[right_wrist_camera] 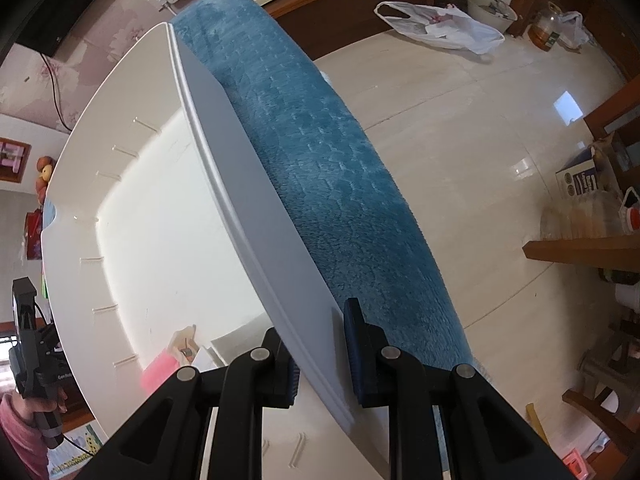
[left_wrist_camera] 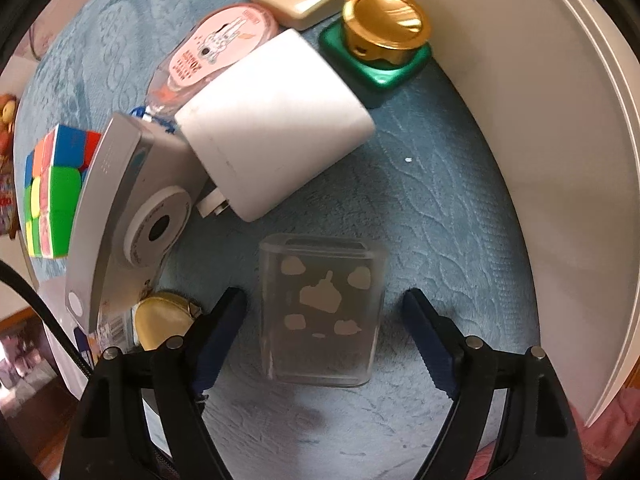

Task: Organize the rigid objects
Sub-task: 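Close the left gripper around the clear plastic box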

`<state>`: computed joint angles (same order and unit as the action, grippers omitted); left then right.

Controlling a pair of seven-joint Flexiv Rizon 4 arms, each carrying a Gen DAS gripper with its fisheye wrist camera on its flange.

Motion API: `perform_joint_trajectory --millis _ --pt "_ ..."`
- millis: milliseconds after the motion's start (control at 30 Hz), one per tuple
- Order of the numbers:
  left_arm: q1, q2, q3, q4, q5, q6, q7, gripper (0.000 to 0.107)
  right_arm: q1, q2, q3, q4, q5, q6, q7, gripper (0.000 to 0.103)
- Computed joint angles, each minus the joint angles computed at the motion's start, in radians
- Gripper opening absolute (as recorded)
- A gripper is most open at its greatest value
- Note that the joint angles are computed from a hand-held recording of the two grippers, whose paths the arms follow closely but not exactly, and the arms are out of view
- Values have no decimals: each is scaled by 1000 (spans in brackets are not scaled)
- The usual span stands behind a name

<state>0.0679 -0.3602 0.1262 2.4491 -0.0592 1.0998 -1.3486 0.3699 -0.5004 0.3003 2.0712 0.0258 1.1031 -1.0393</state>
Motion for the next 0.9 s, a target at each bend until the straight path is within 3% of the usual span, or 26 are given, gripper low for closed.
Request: perform_joint_trajectory --millis 300,400,467,767,900 --pt "9 -4 9 -16 -23 -70 -79 80 -7 -7 7 -16 7 -25 -43 21" --pt "13 8 6 -1 -34 -64 -95 69 -7 -9 8 -24 5 -38 -58 21" --pt "18 26 1 17 -52 -58 -107 54 -8 -11 10 -28 8 -44 -70 21" --pt "10 77 6 82 -59 -18 -186 53 -5 -21 11 -55 8 -83 -129 21" --pt "-6 173 35 136 -3 -23 -267 53 -6 -22 13 -73 9 -116 -157 21"
